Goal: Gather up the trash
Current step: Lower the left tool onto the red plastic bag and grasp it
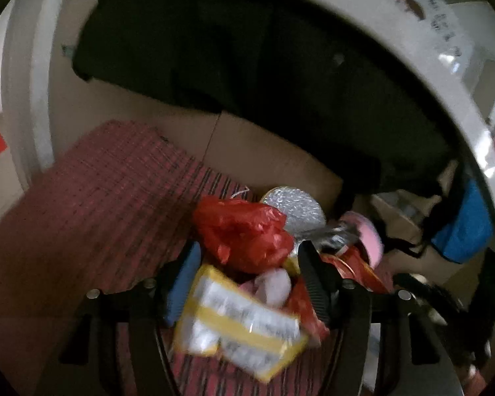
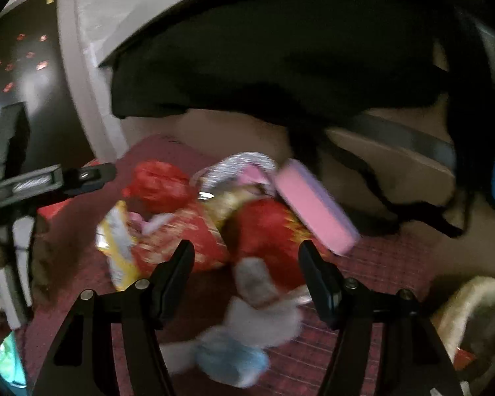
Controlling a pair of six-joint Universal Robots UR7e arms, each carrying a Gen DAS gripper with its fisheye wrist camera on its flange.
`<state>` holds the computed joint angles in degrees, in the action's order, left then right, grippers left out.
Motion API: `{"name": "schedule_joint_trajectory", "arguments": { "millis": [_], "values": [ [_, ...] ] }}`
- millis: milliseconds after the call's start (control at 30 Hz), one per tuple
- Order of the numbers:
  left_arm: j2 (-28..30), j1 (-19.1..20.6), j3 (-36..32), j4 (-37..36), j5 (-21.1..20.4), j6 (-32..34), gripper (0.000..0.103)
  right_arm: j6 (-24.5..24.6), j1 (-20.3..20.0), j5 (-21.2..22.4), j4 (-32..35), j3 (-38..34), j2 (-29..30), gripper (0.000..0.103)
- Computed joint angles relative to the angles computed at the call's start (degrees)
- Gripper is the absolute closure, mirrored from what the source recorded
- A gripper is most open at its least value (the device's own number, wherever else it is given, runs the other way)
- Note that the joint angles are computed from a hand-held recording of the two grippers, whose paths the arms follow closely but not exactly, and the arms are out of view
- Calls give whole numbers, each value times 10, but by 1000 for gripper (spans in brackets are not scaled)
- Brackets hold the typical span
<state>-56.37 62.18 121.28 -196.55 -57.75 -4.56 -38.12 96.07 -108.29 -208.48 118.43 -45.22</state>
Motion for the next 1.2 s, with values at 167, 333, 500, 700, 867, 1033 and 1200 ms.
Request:
{"name": "schedule_joint_trajectory", "arguments": {
  "millis": [167, 333, 500, 700, 867, 1033, 1200],
  "values": [
    [60, 16, -75, 10, 16, -8, 40, 18, -31, 19, -30, 17, -23, 41],
    [73, 26, -104, 66, 12, -39, 40, -4, -37, 43, -6, -16, -19, 41],
    [67, 25, -100, 90, 24, -56, 38, -57, -23, 10, 16, -100, 35, 41],
    [63, 33, -113, 128, 10, -77, 37, -61, -27, -27, 85, -179, 74, 41],
    [51, 32, -102, 134, -10, -76, 56, -29, -33, -3, 119, -145, 45, 51],
    [22, 12, -50, 112, -10, -66, 79, -53, -20, 2, 90, -64, 13, 58],
    [-22, -18, 39, 49, 3, -61, 82, -19, -20, 45, 146, 17, -45, 102]
  ]
}}
